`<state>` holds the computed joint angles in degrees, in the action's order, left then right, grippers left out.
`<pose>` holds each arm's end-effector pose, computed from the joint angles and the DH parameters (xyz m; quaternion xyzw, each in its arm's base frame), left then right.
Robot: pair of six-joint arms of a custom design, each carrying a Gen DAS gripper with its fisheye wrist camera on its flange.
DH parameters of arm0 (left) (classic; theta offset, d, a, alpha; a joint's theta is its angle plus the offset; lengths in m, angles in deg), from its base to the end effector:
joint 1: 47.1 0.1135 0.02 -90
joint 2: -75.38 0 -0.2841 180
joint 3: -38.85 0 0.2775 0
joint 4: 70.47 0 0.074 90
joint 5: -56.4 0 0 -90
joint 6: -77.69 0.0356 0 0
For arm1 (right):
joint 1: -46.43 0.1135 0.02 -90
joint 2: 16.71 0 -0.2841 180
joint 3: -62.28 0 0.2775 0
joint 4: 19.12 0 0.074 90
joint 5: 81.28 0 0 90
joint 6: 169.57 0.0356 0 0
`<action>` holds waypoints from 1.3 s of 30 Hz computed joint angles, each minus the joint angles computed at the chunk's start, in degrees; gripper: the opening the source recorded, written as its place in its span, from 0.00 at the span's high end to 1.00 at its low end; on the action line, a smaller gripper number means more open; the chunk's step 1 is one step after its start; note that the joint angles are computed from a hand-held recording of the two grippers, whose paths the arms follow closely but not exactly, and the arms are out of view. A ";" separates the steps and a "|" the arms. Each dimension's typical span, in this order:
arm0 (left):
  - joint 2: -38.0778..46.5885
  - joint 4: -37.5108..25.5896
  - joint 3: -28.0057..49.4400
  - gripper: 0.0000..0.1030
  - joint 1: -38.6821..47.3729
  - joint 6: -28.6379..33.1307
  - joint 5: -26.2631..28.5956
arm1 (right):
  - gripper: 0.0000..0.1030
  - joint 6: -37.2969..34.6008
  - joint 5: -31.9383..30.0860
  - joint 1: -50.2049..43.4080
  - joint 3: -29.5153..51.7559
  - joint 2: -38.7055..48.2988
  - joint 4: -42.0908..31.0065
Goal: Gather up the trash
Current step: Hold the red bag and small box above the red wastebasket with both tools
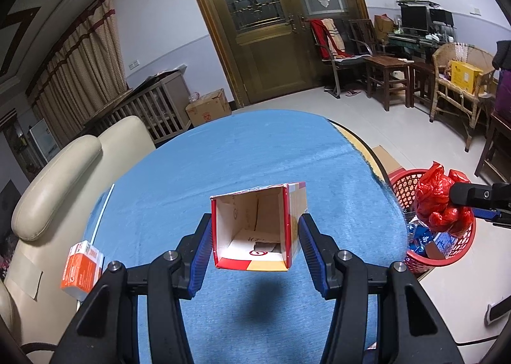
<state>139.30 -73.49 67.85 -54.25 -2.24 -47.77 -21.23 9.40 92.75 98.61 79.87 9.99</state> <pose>0.2077 -0.0173 0.1431 0.0800 0.8898 0.1219 0.4325 0.1965 0.2051 0.0981 0.0941 0.8658 0.3858 0.3044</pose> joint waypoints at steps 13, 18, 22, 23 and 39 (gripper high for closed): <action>2.93 -0.47 1.98 0.47 -4.80 -0.96 -1.94 | 0.56 0.88 -0.26 -3.20 -4.03 -1.19 3.10; 4.04 -0.18 2.54 0.47 -6.16 -1.09 -2.45 | 0.56 1.20 -0.51 -4.50 -5.42 -1.18 4.58; 4.82 -0.13 3.00 0.47 -7.76 -1.30 -3.45 | 0.56 1.39 -0.72 -5.62 -6.55 -1.59 5.48; 5.11 -0.20 3.20 0.47 -8.02 -1.38 -3.51 | 0.56 1.47 -0.70 -5.78 -6.82 -1.68 5.67; 7.82 -0.85 5.10 0.47 -12.43 -1.87 -5.17 | 0.56 2.88 -1.34 -8.56 -10.63 -2.49 8.65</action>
<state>147.11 -74.34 72.95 -66.68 -4.11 -52.94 -18.35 8.05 84.19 87.99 77.37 18.64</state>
